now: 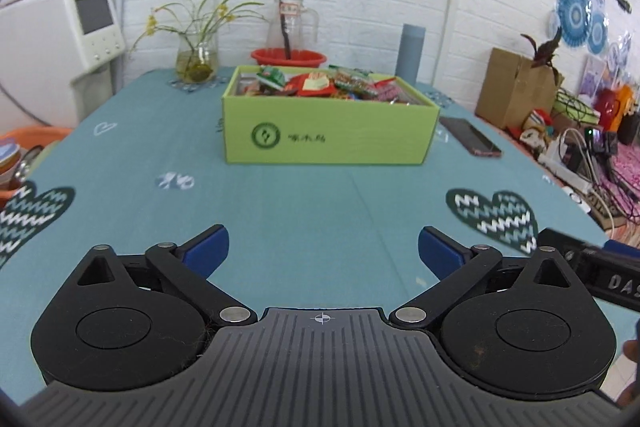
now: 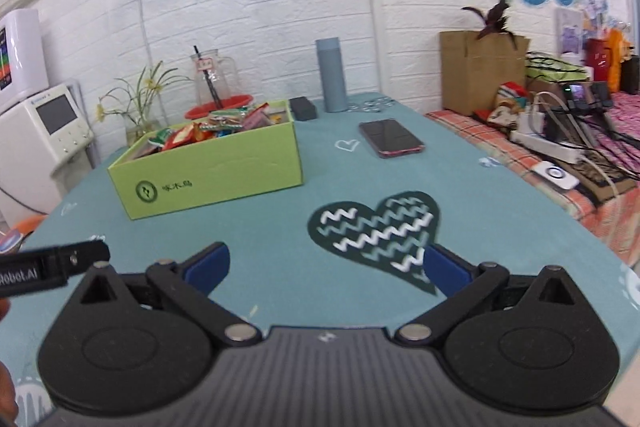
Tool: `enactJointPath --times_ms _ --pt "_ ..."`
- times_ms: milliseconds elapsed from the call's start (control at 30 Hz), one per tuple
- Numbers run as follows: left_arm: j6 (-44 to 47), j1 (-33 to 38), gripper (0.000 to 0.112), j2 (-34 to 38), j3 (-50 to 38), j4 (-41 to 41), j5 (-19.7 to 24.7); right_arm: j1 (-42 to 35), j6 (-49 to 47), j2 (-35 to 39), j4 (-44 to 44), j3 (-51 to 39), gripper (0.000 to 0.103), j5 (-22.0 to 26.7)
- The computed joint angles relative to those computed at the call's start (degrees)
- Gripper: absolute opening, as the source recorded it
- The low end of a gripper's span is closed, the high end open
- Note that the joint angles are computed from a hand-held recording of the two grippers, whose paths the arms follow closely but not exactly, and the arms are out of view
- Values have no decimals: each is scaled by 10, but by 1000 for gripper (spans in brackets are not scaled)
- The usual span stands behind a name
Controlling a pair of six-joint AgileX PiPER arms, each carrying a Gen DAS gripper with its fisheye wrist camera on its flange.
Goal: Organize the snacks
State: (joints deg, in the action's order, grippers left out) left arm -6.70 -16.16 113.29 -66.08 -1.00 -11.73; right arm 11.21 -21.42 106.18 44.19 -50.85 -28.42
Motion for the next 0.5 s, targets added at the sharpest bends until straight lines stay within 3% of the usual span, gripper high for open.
enactJointPath --times_ms 67,200,500 --pt "56 -8 92 -19 51 -66 -40 11 47 -29 -36 52 103 -29" --pt "82 -24 92 -55 147 -105 -121 34 117 -71 -83 147 103 -94" --pt "56 -55 89 -155 319 -91 -243 139 119 -125 11 287 103 -203"
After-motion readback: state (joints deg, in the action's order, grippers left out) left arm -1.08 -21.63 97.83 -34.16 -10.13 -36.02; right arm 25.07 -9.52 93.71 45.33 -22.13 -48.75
